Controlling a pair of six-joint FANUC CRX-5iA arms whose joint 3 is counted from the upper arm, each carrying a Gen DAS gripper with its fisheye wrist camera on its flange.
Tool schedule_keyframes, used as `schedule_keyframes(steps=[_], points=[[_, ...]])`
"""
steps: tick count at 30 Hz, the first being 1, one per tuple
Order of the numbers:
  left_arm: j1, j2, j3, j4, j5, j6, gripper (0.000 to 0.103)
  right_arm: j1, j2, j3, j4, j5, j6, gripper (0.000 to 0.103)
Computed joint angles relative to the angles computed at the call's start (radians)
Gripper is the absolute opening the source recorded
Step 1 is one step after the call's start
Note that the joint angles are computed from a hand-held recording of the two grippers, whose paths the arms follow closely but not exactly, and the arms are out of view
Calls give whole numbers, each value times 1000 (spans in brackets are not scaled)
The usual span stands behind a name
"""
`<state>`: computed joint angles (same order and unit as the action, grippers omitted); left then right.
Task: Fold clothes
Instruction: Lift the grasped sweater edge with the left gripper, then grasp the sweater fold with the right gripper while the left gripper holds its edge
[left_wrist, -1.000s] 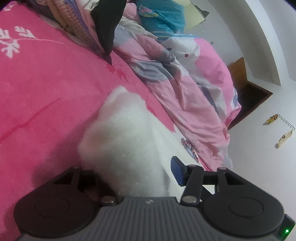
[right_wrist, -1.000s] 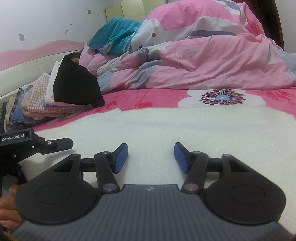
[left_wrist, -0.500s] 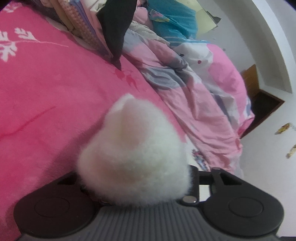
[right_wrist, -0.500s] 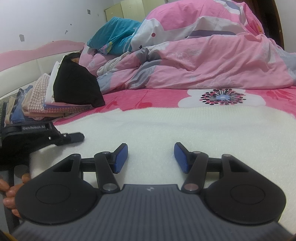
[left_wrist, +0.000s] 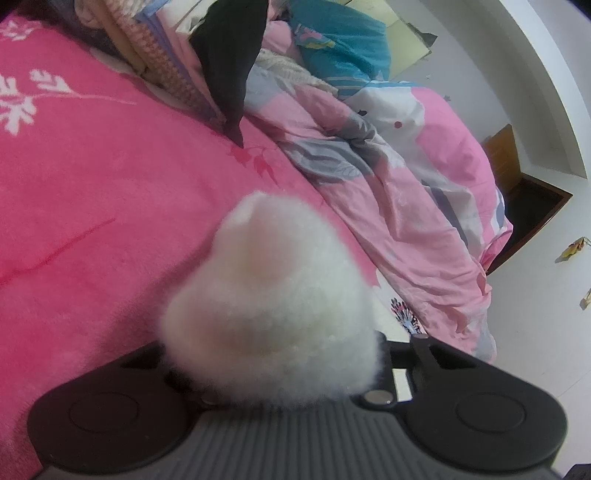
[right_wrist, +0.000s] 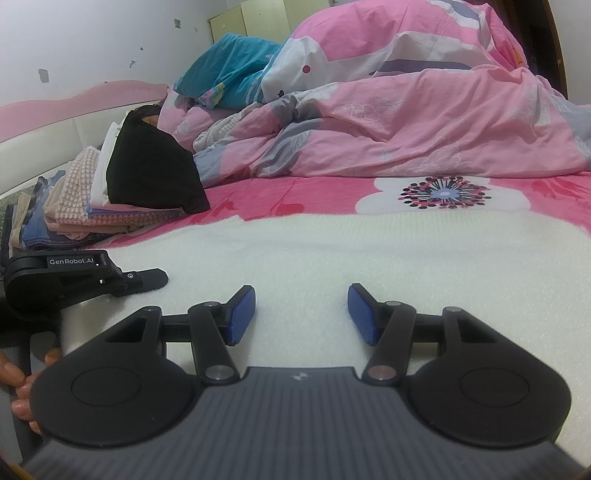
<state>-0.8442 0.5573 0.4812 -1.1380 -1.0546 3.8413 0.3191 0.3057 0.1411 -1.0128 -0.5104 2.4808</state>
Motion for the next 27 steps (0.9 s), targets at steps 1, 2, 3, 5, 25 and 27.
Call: schedule_keyframes(steps=[1, 2, 3, 5, 25, 27], points=[[-1, 4, 10, 2, -10, -16, 27, 0, 0, 0, 0, 0, 0, 55], [-2, 7, 20, 4, -20, -33, 27, 0, -1, -1, 0, -1, -1, 55], [-3, 11, 31, 7, -30, -51, 26, -1, -2, -2, 0, -1, -1, 55], [-6, 18, 51, 8, -49, -82, 26, 0, -5, -6, 3, 2, -6, 54], [-73, 128, 321, -128, -85, -575, 25, 46, -29, -48, 130, 77, -89, 36], [-81, 144, 347, -143, -60, -635, 25, 39, -27, -43, 117, 66, -86, 34]])
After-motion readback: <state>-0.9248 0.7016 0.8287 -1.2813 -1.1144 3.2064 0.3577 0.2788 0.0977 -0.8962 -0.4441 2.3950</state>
